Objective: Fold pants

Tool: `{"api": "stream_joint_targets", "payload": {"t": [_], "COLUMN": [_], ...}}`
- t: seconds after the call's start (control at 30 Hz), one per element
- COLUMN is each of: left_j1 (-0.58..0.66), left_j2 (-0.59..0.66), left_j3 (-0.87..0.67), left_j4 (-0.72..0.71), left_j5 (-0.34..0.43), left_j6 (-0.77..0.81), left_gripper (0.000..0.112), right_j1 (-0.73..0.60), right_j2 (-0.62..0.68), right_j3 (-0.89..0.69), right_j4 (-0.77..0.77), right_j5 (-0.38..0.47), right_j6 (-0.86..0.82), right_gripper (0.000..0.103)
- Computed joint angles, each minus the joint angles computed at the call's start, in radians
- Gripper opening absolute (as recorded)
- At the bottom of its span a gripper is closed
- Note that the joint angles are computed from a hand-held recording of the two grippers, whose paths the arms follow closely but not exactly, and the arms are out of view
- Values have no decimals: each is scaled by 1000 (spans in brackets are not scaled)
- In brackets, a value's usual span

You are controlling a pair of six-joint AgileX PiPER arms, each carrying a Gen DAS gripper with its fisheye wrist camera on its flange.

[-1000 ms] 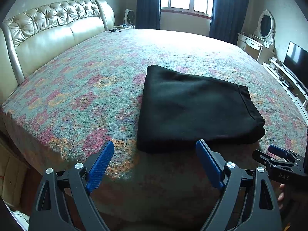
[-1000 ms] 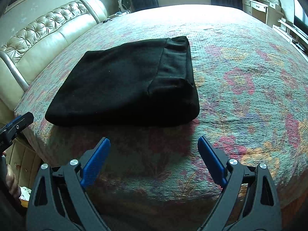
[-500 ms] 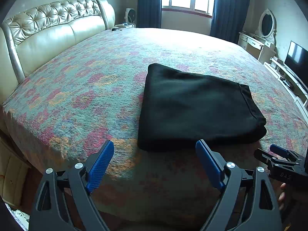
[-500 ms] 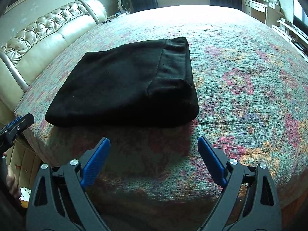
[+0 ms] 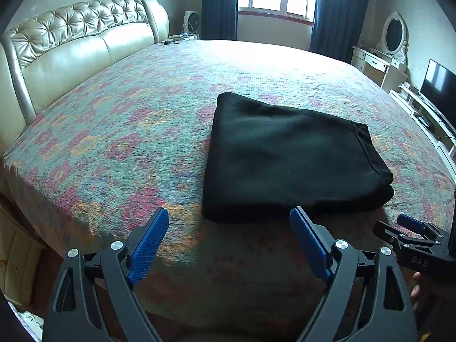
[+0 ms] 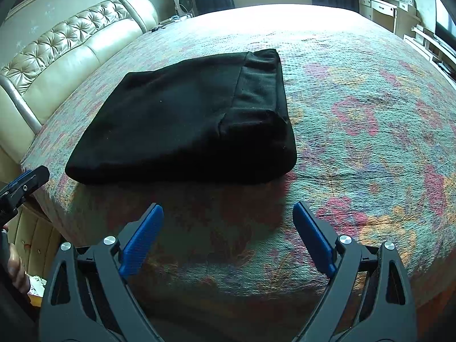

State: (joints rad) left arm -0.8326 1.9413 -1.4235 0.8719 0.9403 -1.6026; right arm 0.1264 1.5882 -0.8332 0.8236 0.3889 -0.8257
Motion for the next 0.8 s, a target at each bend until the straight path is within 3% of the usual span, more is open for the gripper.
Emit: {"api": "stream_joint_targets", "payload": {"t": [0.37, 0.5, 0.8], "left_j1": [-1, -13, -85], "left_j2": [3, 15, 67], "left_j3": [-4, -32, -153], "left_j4": [6, 22, 124], "left_j5": [3, 36, 231], "left_j6": [-2, 10, 53], "left_gripper": [86, 86, 86], "right_j1": [9, 17, 16], "right_j2": [7, 9, -3], "right_j3": [5, 7, 17], "right_j4": [0, -4, 8], "right_j5": [-3, -8, 1], "right_j6": [1, 10, 9], "right_gripper": [92, 92, 92]}}
